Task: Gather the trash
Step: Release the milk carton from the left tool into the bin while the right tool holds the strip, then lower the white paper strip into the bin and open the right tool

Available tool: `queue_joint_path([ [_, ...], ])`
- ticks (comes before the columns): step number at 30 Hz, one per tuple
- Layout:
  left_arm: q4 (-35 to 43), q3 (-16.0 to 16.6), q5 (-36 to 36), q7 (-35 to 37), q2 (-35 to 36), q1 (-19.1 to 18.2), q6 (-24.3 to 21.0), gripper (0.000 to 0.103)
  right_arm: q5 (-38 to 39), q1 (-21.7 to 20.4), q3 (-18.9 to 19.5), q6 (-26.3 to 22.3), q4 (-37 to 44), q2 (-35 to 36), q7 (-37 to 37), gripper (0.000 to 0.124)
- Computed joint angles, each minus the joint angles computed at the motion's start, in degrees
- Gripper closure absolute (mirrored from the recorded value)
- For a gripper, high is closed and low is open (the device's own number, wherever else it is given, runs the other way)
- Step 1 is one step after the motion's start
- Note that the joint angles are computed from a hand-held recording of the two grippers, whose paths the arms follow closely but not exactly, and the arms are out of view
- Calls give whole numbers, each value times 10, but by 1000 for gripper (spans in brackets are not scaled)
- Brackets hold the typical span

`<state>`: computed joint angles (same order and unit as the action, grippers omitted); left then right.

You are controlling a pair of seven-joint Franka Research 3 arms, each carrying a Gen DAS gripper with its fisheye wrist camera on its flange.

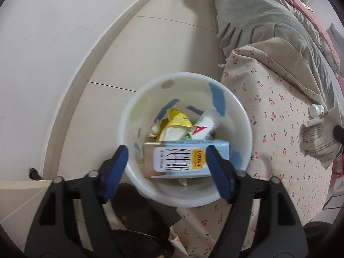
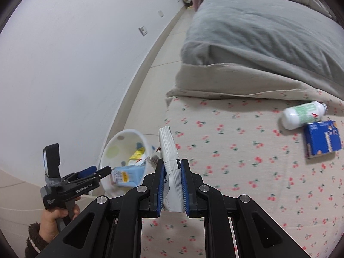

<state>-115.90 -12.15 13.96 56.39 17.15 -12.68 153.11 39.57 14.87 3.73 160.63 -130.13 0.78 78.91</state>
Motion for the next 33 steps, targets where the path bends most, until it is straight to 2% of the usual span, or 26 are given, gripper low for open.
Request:
queue_joint_path([
  [8, -41, 16, 34, -32, -35, 6, 13, 15, 29, 10, 20, -4, 54, 57, -25, 108],
  [21, -75, 14, 12, -27, -64, 28, 30, 11, 72, 11, 62, 14, 147, 155, -51, 103],
  [24, -77, 16, 18, -31, -66, 27, 30, 10, 64, 13, 62, 21, 160, 170, -34, 92],
  [26, -79, 15, 19, -31, -68, 28, 31, 10, 61, 12, 61, 18, 164, 174, -19, 69],
  [33, -76, 14, 24, -34, -67, 24, 31, 9, 26, 15, 52, 29, 150, 162, 12, 65],
])
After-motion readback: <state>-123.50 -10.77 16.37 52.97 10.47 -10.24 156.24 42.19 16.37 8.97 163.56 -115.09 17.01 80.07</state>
